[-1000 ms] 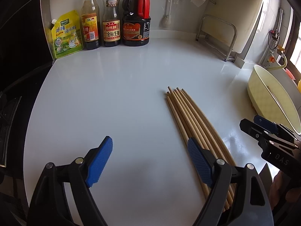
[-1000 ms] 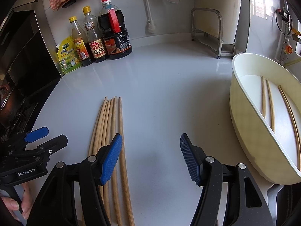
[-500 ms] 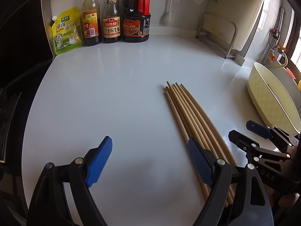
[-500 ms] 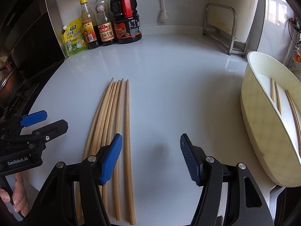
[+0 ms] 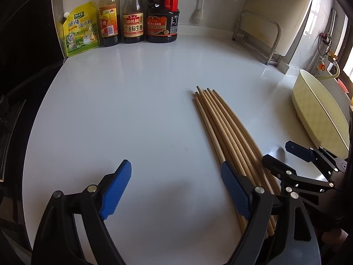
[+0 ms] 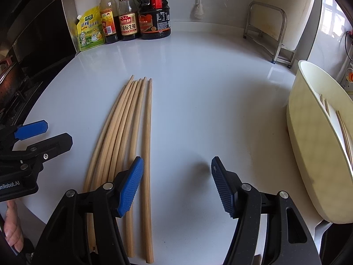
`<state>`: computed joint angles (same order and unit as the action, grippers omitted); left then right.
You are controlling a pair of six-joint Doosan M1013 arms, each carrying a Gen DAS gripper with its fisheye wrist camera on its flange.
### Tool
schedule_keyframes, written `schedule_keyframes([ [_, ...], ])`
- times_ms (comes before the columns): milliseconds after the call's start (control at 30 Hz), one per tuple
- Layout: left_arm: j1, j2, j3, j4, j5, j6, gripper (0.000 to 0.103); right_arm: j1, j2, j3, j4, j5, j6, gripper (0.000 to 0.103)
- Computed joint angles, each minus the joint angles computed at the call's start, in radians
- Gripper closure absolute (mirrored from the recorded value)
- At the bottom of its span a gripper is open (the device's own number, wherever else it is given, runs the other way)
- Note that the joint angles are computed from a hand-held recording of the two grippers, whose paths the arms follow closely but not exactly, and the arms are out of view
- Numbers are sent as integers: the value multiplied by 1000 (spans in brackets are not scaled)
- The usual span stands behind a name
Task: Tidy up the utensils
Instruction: 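Position the left tool over one chopstick while the right tool aligns with another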
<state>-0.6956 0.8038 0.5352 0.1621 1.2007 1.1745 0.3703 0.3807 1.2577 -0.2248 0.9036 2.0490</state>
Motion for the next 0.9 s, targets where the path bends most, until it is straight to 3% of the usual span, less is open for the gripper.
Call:
schedule_keyframes([
  [900, -28, 27, -23, 21, 52, 4, 21, -16, -15, 32, -23, -22, 14, 42],
])
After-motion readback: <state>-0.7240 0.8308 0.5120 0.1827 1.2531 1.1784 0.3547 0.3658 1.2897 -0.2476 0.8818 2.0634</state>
